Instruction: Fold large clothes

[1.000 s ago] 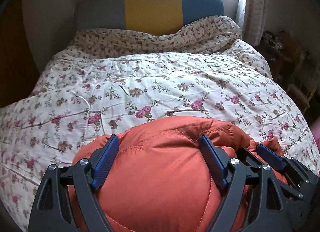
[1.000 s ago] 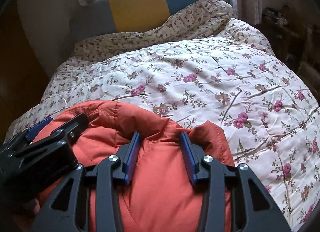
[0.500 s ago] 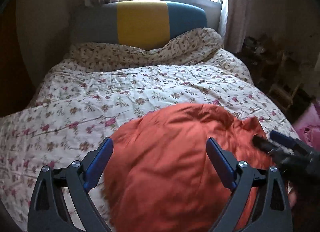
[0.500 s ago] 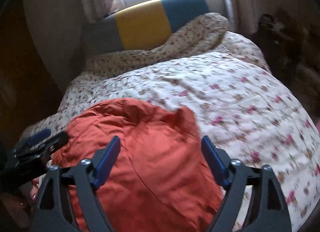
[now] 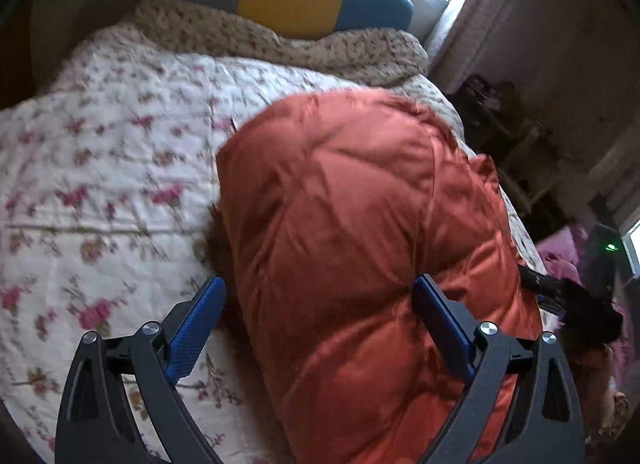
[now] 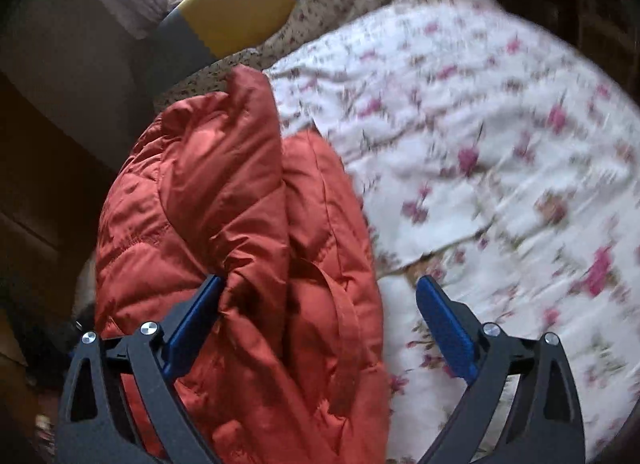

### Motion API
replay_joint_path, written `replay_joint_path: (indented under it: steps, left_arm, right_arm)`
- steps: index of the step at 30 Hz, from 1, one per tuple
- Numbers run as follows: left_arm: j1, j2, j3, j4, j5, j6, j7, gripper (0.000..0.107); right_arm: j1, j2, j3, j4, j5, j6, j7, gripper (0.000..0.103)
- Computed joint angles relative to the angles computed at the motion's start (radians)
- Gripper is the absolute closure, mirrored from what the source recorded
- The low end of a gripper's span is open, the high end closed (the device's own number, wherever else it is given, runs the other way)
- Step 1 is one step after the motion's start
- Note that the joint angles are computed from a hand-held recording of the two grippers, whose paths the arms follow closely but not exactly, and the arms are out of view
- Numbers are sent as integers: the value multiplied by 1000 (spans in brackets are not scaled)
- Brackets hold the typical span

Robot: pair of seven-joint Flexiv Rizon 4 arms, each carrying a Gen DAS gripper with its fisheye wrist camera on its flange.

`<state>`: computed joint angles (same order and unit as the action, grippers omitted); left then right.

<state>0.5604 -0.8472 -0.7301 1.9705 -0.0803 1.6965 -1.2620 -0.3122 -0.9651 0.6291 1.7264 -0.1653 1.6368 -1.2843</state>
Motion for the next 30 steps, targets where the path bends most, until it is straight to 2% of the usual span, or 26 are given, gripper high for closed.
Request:
replay_joint_path:
  steps: [2,6,9,10,11,13,14,17,23,30]
  left_arm:
    - [48,-41,-58,1,3,-21,11,12]
    - [94,-88,-121,-1,-12,-58,23,12]
    - [85,-86,-118,4,-7,-50,39,14]
    - [82,-84,-116,6,-7,-46,40,17]
    - [80,-81,-117,9,-8,-42,39,19]
    - [83,-77,-123,16,-7,-33,34,27]
    - [79,-67,-118,21,-4,-22,29,29]
    - [77,-55,-116,33,13,12,8,37]
    - [88,-40,-124,41,94,79,-20,46]
    - [134,-12,-154,63,221,181,-56,49]
  right_arm:
    - [-70,-59,94,-34,-8,-58,-26,8]
    - [-106,-93,153,-65,13,-110,-101,9]
    - [-154,-146,240,-106,30,-178,-174,25]
    - [-165,-165,267,-121,43,-201,-190,27]
    - [-173,-180,287,-133,52,-215,-211,36]
    - [-200,-216,345,-150,76,-235,-260,46]
    - [-198,-217,352,-152,86,-230,-277,51]
    - [-183,-188,346,-126,111,-176,-334,59]
    - [-201,-176,398,-72,155,-71,-417,59]
    - [-223,-197,484,-7,66,16,-405,59]
